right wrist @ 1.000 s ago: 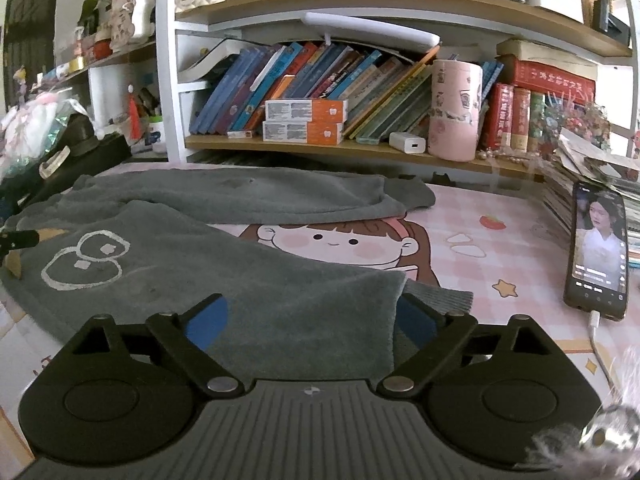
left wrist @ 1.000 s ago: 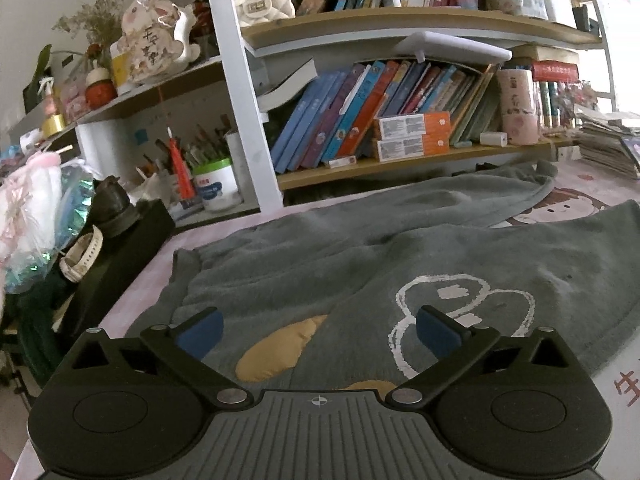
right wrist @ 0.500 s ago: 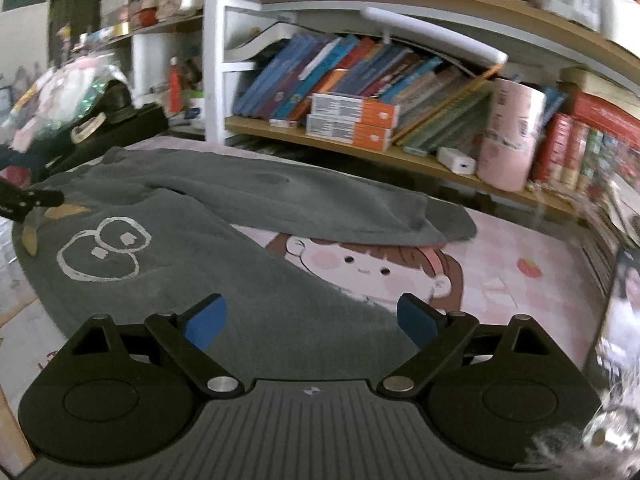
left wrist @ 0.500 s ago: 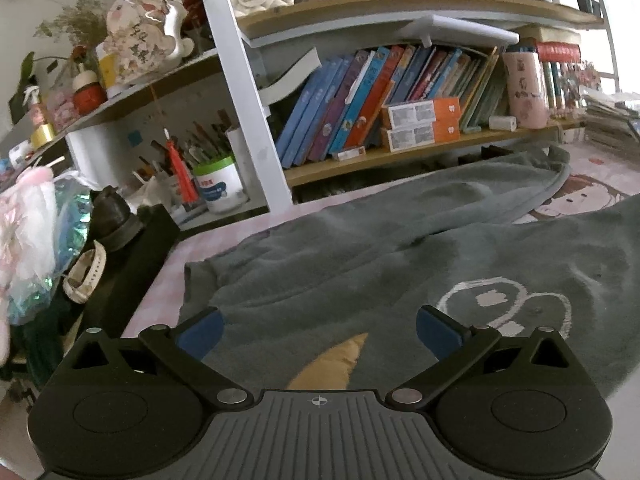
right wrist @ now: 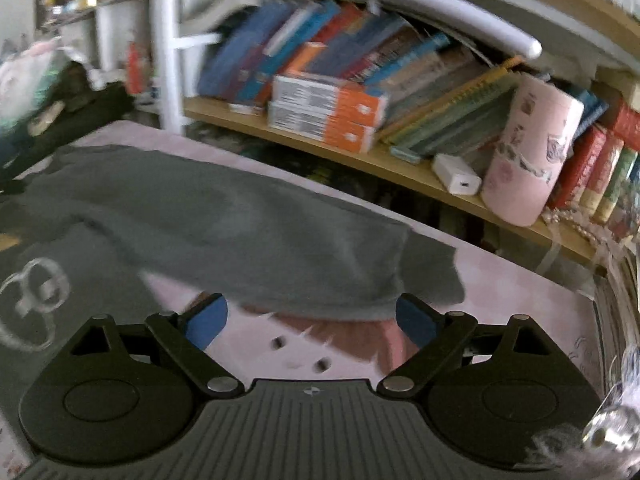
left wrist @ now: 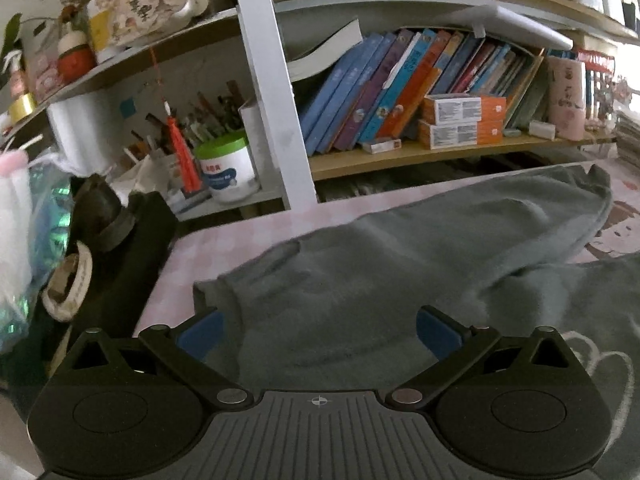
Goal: Fold clothes
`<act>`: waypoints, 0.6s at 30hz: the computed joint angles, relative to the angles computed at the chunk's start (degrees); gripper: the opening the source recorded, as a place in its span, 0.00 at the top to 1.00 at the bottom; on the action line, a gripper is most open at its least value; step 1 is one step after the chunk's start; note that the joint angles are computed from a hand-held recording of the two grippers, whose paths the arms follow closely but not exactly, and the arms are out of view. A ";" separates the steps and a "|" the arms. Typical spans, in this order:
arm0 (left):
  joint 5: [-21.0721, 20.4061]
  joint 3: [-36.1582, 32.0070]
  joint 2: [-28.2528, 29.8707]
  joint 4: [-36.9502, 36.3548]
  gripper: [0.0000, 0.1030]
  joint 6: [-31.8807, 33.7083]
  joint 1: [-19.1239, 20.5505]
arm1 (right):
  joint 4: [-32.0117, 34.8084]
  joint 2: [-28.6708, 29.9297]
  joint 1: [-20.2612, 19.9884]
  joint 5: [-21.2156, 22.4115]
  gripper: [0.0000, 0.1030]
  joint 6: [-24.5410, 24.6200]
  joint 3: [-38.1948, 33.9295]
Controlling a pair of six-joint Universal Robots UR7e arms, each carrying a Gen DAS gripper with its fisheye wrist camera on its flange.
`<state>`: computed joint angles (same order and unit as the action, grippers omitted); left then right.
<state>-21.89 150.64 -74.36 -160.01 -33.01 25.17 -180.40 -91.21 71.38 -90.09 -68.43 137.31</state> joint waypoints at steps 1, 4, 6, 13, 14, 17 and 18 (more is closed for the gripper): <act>-0.23 -0.44 0.46 -2.73 0.00 3.74 1.12 | -0.36 1.80 0.85 -1.73 0.13 0.65 -1.74; -0.36 -2.03 1.74 -9.38 0.00 13.47 4.49 | -2.14 6.84 3.03 -6.72 0.23 1.81 -6.55; 0.17 -3.40 2.79 -12.24 0.00 19.02 6.65 | -1.56 9.08 3.34 -8.30 0.33 3.15 -9.57; -4.70 -9.20 7.93 -27.89 0.00 38.53 15.07 | 1.44 16.24 4.84 -11.03 0.44 2.78 -18.23; -5.36 -10.22 9.10 -30.20 0.02 41.04 16.15 | 2.83 17.08 5.07 -10.90 0.45 2.47 -19.52; -5.49 -13.52 12.22 -33.27 0.25 44.61 18.93 | 5.05 19.75 5.64 -11.02 0.45 2.69 -22.85; -5.40 -14.65 12.81 -32.65 0.30 44.55 19.83 | 5.43 20.61 5.79 -11.29 0.45 3.10 -23.77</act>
<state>-27.29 136.00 -61.55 -192.66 11.55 45.01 -174.96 -70.60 77.17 -101.38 -65.33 113.54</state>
